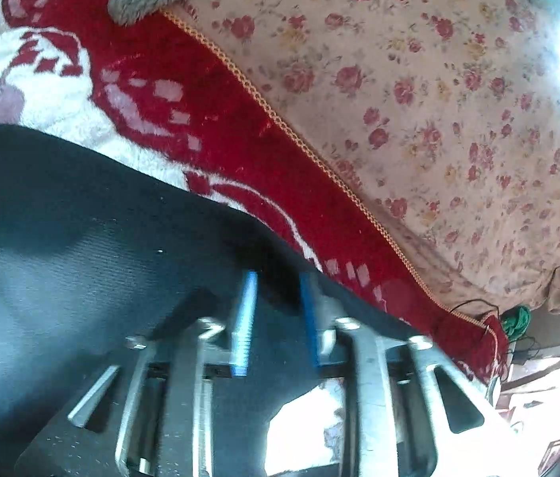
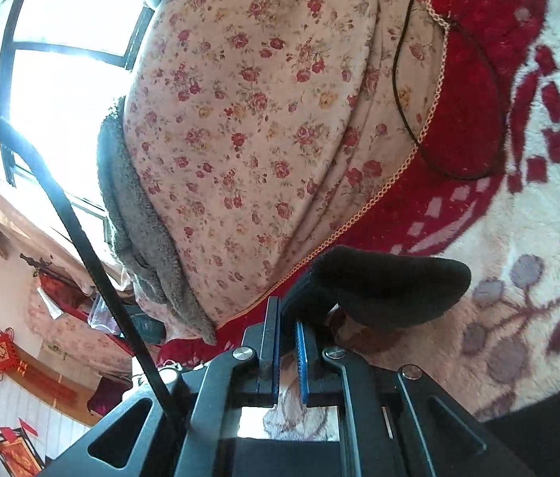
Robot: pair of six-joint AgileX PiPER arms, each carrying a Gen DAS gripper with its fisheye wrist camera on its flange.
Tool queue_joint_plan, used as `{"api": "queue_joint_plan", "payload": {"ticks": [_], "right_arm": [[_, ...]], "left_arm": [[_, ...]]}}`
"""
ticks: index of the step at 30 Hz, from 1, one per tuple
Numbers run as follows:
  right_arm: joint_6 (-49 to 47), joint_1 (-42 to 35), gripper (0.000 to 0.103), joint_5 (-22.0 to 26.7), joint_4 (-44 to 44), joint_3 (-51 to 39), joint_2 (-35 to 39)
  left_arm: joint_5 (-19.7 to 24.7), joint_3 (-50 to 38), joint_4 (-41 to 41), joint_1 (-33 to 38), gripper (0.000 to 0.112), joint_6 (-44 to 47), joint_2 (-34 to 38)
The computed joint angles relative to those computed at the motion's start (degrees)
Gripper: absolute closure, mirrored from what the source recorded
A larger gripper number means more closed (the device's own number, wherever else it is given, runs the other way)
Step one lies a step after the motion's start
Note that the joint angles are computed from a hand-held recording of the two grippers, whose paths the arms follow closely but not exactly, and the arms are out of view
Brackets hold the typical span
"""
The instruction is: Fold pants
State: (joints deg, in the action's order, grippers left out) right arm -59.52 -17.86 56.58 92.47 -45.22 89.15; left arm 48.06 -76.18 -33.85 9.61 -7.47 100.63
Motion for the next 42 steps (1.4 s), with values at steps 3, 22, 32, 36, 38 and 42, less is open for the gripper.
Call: {"api": "queue_joint_plan", "payload": {"ticks": [3,22,32,36,38,42], "right_arm": [[-0.6,-1.0,0.097,0.7,-0.7,0.5,1.0],[11.9,1.9,0.058,-5.3,-5.5,-3.6,9.4],[3.6,2.0,0.095,-3.1,-1.8,-4.5,7.0],[6.0,0.1,0.095,-2.0,-3.1,-6.5,3.9],[6.9,-1.2,0.095,-0.8,-3.6,-6.9,2.2],[8.5,-3.8,0.095,1.1,-5.5,-7.0,-1.5]], "left_arm": [[-2.1,-0.2,0.0,-0.9,0.079,-1.5,0.8],[-4.5,-7.6,11.2,-6.7,0.074,-14.4,8.6],[-7.5,-2.7,7.4,-5.0,0.108,-5.4,3.6],[-7.2,-1.0,8.4,-5.5,0.109,-5.2,-2.2],[-6.7,0.3,8.1,-5.5,0.109,-4.8,-6.1],[-5.9,2.9,7.0,-5.2,0.112,-3.4,-12.4]]}}
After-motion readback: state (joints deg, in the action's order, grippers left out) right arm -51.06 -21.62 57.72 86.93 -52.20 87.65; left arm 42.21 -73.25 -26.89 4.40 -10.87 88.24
